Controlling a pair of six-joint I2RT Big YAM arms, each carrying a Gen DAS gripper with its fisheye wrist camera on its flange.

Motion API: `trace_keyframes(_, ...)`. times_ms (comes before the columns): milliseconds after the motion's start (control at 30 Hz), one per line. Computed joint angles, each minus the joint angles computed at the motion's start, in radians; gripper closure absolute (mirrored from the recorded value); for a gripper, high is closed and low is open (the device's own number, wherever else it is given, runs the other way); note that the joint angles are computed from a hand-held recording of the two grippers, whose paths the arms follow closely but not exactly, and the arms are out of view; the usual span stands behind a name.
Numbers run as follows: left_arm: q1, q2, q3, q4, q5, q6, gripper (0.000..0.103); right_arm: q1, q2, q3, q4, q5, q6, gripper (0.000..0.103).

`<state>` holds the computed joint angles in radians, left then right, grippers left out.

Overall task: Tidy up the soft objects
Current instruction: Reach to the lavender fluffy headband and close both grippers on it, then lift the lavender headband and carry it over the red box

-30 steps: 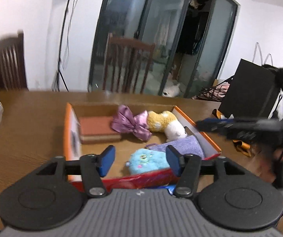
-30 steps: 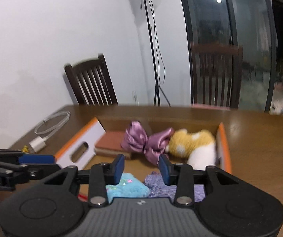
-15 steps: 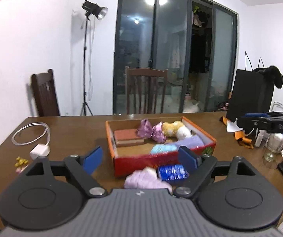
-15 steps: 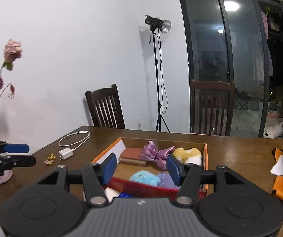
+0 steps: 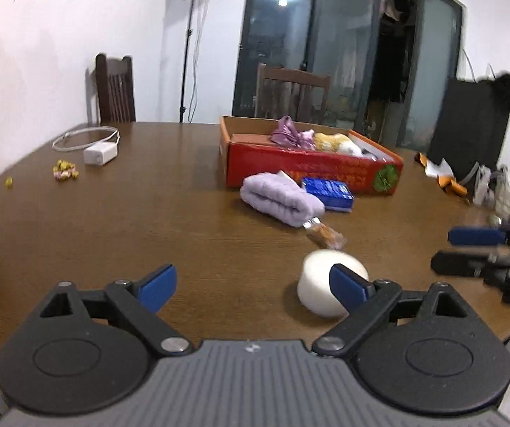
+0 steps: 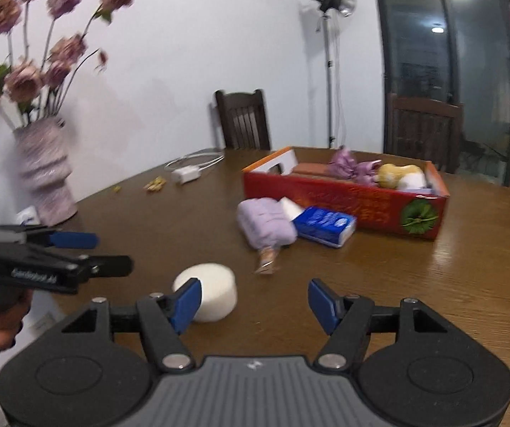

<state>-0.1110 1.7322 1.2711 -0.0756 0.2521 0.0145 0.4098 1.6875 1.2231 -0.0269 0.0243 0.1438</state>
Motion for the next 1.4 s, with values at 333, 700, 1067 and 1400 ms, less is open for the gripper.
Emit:
trace_keyframes(333, 0.007, 0.311, 0.506, -0.212, 0.143, -0.088, 0.025, -0.063, 0.188, 0.226, -0.036, -0.171, 0.235, 0.051)
trace_keyframes(700, 0.011, 0.779, 1.269, -0.679, 0.315, -0.117, 0.063, -0.105, 0.466, 0.589, -0.15, -0.267, 0.392, 0.053)
trace_keyframes(1067, 0.023, 0.615, 0.983, -0.548, 0.322, -0.178, 0.064, -0.116, 0.517, 0.629, -0.127, -0.254, 0.462, 0.058)
trace_keyframes(1400, 0.011, 0.65, 1.02, -0.549, 0.286, -0.121, 0.072, -0.107, 0.528, 0.645, -0.129, -0.221, 0.4, 0.078)
